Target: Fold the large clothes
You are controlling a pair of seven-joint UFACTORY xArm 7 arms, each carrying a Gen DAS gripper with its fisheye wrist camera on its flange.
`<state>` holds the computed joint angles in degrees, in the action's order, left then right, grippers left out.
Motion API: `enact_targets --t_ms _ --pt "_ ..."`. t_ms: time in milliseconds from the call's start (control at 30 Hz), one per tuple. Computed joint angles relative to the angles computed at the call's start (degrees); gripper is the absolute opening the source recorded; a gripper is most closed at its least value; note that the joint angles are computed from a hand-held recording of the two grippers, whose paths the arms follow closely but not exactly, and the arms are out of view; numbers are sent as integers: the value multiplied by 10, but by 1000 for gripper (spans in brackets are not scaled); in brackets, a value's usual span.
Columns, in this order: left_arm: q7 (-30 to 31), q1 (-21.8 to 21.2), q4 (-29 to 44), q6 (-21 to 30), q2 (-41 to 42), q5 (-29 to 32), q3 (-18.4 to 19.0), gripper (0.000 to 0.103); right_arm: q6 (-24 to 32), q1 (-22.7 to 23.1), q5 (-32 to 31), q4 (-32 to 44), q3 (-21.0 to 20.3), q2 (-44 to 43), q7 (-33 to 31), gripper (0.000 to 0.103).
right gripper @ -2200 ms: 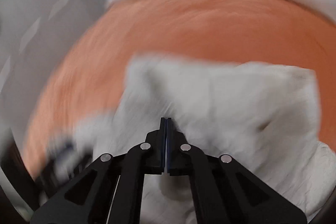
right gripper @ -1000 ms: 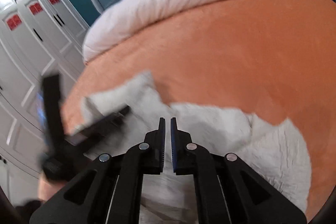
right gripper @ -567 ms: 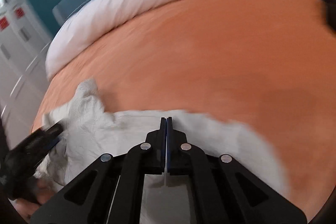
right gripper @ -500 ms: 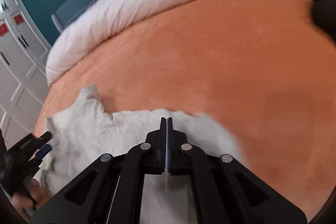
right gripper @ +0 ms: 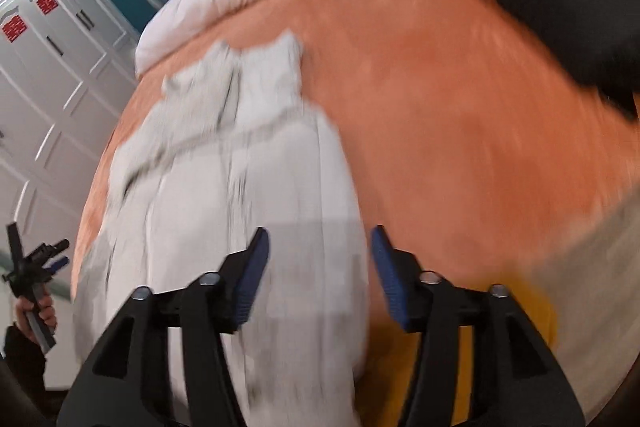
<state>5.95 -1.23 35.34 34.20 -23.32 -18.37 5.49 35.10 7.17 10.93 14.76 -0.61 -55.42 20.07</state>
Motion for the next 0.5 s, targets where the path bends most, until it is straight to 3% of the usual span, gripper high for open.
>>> enact_targets --t_ms 133,267,333,433,500 --pt "-1 23 -77 92 -111 -17 37 80 112 14 10 -45 0 -118 16 63" --pt "1 31 -135 122 -182 -25 41 80 196 22 31 -84 -8 -221 27 66" --pt "7 25 -146 138 -191 -36 50 80 185 32 43 -95 -15 -233 19 70" --pt "18 15 -176 129 -227 -49 46 80 155 63 63 -85 -19 -183 -2 70" --pt "26 2 -181 134 -228 -64 54 80 139 81 72 -79 -2 -158 -2 72"
